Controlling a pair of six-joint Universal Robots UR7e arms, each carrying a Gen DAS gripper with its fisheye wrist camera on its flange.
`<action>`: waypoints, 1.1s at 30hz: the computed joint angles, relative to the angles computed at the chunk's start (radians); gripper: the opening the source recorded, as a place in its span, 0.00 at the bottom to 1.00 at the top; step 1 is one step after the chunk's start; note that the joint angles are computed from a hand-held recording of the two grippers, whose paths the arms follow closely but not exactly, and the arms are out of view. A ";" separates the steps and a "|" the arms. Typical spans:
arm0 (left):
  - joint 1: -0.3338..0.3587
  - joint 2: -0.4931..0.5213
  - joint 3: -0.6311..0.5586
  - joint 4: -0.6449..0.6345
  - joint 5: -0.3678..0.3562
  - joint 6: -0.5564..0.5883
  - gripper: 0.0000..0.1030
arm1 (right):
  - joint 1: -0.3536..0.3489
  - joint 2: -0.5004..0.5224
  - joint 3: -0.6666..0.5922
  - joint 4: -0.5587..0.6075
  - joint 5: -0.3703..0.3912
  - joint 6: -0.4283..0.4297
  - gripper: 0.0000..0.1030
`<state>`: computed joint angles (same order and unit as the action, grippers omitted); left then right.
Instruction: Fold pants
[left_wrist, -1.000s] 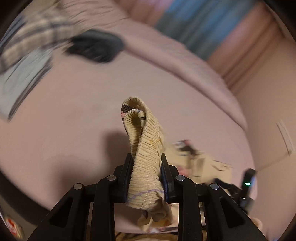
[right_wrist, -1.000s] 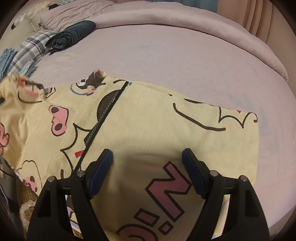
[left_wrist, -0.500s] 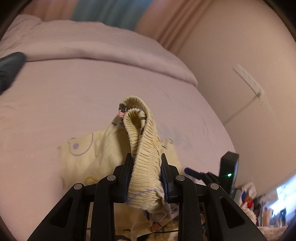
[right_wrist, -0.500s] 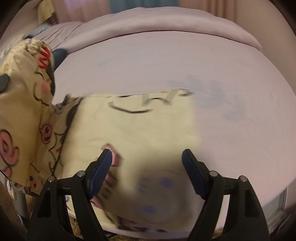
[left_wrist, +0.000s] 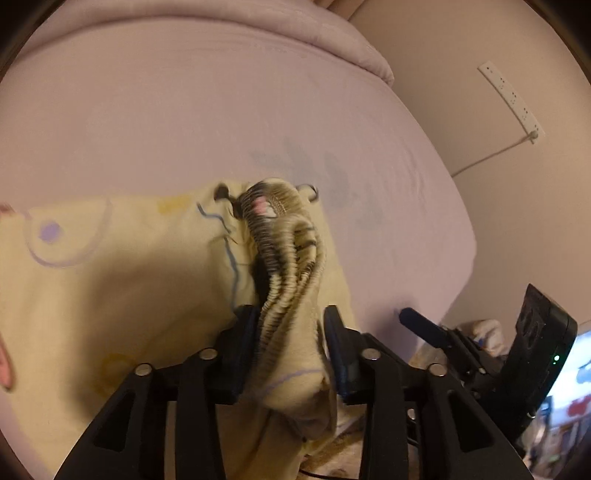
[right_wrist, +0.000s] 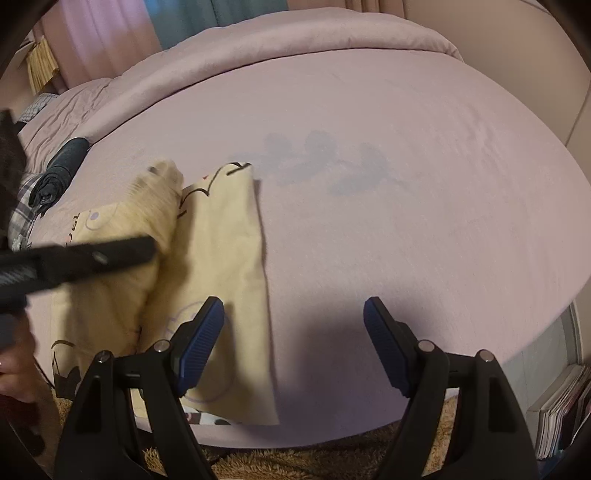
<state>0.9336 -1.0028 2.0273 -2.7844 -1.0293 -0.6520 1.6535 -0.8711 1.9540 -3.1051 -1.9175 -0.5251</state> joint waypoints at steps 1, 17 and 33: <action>-0.001 -0.005 0.010 -0.024 -0.014 -0.001 0.45 | 0.000 -0.001 -0.001 0.000 -0.002 0.003 0.76; -0.174 -0.296 0.248 0.098 0.250 -0.220 0.47 | 0.014 -0.102 0.023 0.115 0.214 -0.038 0.58; -0.155 -0.289 0.333 0.112 0.217 -0.357 0.47 | -0.013 0.003 -0.027 0.208 0.165 -0.036 0.19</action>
<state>0.7789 -1.2919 2.3608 -2.6728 -0.8126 -1.0094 1.6404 -0.8682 1.9268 -2.8968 -1.7520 -0.5613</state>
